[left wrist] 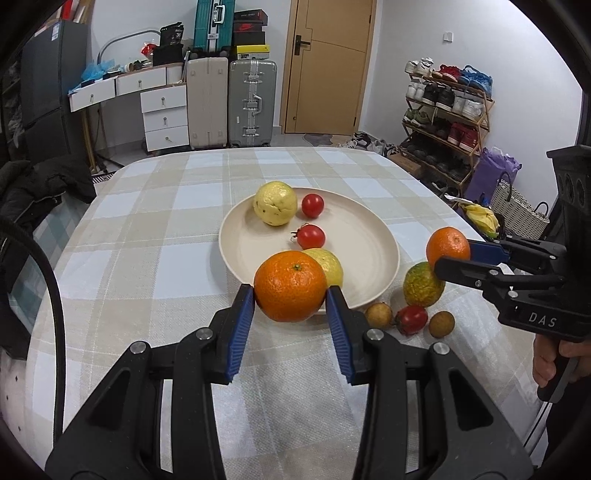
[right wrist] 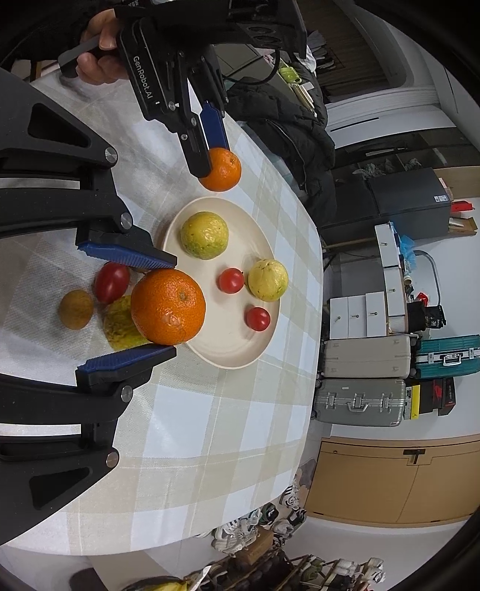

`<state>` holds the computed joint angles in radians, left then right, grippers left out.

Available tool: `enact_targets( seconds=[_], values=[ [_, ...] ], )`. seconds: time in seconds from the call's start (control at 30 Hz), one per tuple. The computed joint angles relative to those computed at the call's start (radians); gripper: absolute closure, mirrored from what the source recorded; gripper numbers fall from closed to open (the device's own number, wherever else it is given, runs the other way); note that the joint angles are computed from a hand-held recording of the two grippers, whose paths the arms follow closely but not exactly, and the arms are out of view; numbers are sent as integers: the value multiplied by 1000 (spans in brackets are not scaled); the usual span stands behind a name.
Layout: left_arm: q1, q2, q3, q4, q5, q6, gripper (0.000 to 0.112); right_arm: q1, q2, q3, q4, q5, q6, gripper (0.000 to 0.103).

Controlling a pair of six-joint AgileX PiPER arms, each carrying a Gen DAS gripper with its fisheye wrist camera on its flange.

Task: Organize fruits
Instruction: 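Carry both oranges over the cream plate with both tools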

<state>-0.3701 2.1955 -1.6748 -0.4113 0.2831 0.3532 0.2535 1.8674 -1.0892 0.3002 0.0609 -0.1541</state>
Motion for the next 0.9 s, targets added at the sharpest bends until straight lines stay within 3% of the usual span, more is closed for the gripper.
enact_targets(
  seconds=[0.13, 0.37, 0.57, 0.67, 0.9],
  values=[
    [5, 17, -27, 21, 14, -24, 75, 6, 27, -35, -127, 18, 124, 61],
    [5, 53, -83, 62, 44, -65, 75, 6, 49, -64, -156, 36, 145, 61],
    [3, 109, -160, 113, 87, -114, 75, -7, 57, -75, -127, 39, 117, 61],
    [6, 126, -180, 119, 100, -121, 75, -15, 64, -84, -16, 45, 16, 61],
    [9, 162, -238, 122, 127, -123, 75, -18, 111, -156, -87, 94, 79, 61]
  ],
)
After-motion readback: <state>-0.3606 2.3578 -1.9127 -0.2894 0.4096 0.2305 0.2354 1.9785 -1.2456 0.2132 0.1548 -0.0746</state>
